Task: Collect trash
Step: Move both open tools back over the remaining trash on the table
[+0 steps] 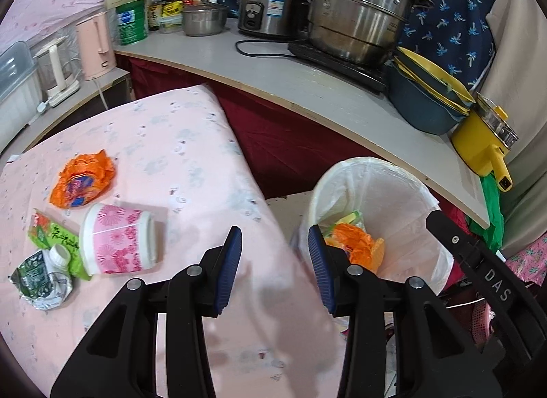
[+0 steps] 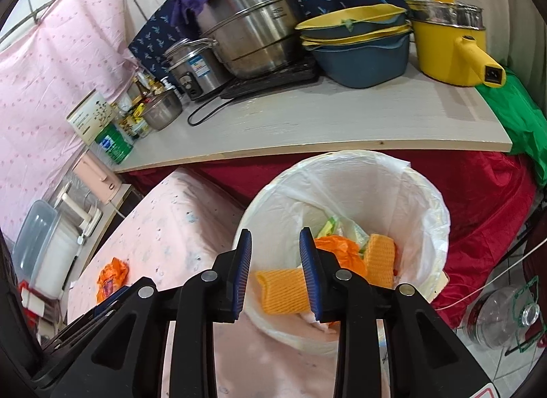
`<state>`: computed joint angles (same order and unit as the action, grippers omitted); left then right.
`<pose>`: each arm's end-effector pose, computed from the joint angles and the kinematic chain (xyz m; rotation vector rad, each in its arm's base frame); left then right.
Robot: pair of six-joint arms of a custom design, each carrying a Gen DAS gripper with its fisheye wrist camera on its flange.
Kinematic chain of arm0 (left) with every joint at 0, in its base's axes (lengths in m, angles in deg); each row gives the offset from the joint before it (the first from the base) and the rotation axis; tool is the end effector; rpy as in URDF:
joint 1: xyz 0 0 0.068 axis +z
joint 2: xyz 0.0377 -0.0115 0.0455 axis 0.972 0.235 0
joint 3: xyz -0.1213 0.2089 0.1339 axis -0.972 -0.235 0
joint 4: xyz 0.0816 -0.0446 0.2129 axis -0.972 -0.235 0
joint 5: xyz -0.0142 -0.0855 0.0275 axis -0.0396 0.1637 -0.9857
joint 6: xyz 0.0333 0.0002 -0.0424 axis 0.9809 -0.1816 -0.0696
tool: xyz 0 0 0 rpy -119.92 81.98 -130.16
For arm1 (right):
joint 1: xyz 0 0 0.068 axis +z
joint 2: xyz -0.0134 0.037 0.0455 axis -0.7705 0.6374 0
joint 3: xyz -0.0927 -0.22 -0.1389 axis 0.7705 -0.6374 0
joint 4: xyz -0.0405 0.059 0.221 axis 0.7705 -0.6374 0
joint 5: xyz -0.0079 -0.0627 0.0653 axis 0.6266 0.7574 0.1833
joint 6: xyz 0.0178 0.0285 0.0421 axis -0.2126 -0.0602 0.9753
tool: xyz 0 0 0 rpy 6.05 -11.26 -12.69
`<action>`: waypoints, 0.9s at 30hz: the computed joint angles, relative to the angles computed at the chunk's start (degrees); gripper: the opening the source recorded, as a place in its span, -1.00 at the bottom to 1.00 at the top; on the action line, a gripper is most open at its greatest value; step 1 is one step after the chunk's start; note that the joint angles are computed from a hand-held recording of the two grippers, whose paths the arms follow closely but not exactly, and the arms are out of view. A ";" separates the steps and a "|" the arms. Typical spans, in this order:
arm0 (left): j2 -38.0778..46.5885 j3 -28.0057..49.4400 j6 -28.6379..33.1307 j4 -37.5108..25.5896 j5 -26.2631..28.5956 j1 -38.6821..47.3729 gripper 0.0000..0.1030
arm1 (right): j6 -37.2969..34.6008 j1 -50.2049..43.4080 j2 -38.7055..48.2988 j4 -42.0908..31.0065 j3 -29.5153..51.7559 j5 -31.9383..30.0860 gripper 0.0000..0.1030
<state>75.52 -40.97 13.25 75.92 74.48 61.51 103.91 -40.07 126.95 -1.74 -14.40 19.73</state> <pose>0.3120 -0.0886 0.1363 0.3329 2.4382 -0.3233 0.2465 0.0371 0.1214 0.7355 2.1806 0.2201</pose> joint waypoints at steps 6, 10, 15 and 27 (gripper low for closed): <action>-1.87 -2.64 3.27 0.18 -0.35 6.32 -0.25 | 1.35 7.85 0.64 -4.11 3.94 4.34 -0.33; -2.31 -3.76 5.79 -0.41 0.97 12.02 -0.25 | 2.46 12.80 2.36 -6.66 7.27 6.41 -0.31; -2.40 -5.19 9.43 0.07 2.36 19.86 -0.23 | 3.28 18.63 5.28 -9.71 12.09 8.69 -0.18; 2.98 -3.06 17.45 0.52 5.56 37.78 -0.13 | 4.29 29.55 16.39 -16.17 25.74 10.19 -0.18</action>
